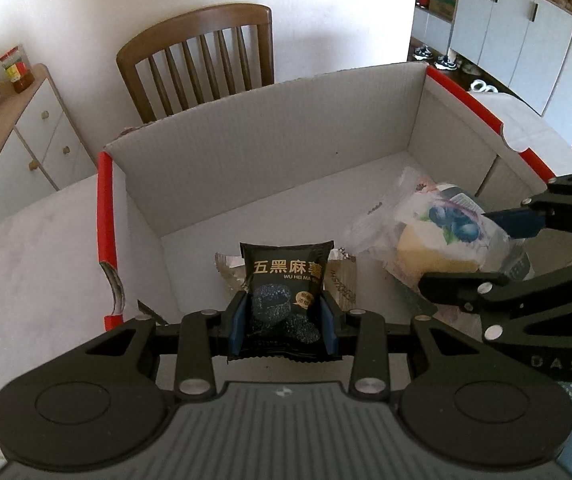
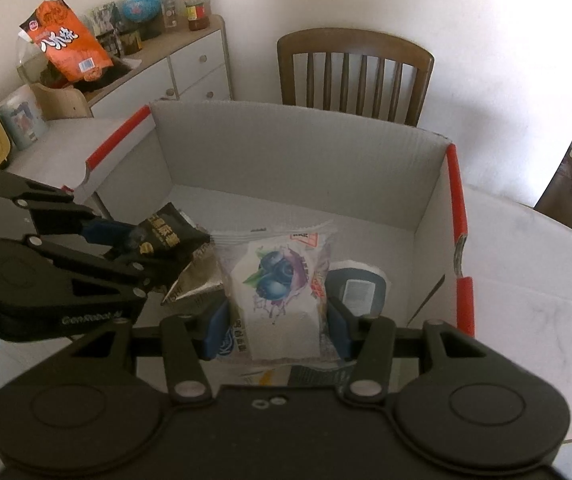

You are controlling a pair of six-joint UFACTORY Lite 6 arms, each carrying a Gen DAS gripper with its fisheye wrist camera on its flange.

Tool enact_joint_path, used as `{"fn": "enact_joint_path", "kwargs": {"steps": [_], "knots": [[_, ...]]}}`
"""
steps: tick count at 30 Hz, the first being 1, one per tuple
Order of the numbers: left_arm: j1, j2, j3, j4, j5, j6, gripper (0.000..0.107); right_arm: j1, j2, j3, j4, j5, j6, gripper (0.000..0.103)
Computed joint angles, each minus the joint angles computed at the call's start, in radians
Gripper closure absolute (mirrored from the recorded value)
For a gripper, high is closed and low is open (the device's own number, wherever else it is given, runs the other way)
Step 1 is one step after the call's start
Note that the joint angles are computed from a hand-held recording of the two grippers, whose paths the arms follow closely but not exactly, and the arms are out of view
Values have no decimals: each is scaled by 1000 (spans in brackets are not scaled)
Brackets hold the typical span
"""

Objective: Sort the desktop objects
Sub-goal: 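Lower the blueberry bun bag into the red box with the right tool, then release the black snack bag with the left tool while the right tool releases the bun bag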

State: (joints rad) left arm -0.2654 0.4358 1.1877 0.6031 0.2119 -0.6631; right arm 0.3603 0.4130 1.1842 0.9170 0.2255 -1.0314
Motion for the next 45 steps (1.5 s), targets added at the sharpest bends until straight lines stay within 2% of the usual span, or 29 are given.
{"fn": "enact_joint_path", "kwargs": {"steps": [5,9,14,18,20,22,26,28,45], "knots": [[11,11,10,-130,-6,124,72,0,12,-1,-30,-2,32,52],[2,27,17,-50,8,57,71,-5,19,5,-32,6,44,51],[-1,27,24,-58,15,53,71,-4,22,9,-53,7,69,50],[-8,9,6,25,16,-38,70,-9,18,7,-50,8,66,49],[-9,-3,-4,38,13,-54,68,-11,12,1,-43,7,60,46],[-14,-14,-12,69,16,-87,65,-15,2,-4,-13,11,31,40],[-21,-44,-34,94,16,-116,60,-17,-31,-20,19,14,-2,39],[-31,-60,-43,136,23,-165,53,-19,-49,-26,9,21,6,39],[-84,-277,-153,93,63,-162,53,-34,-258,-138,-116,61,146,39]]}}
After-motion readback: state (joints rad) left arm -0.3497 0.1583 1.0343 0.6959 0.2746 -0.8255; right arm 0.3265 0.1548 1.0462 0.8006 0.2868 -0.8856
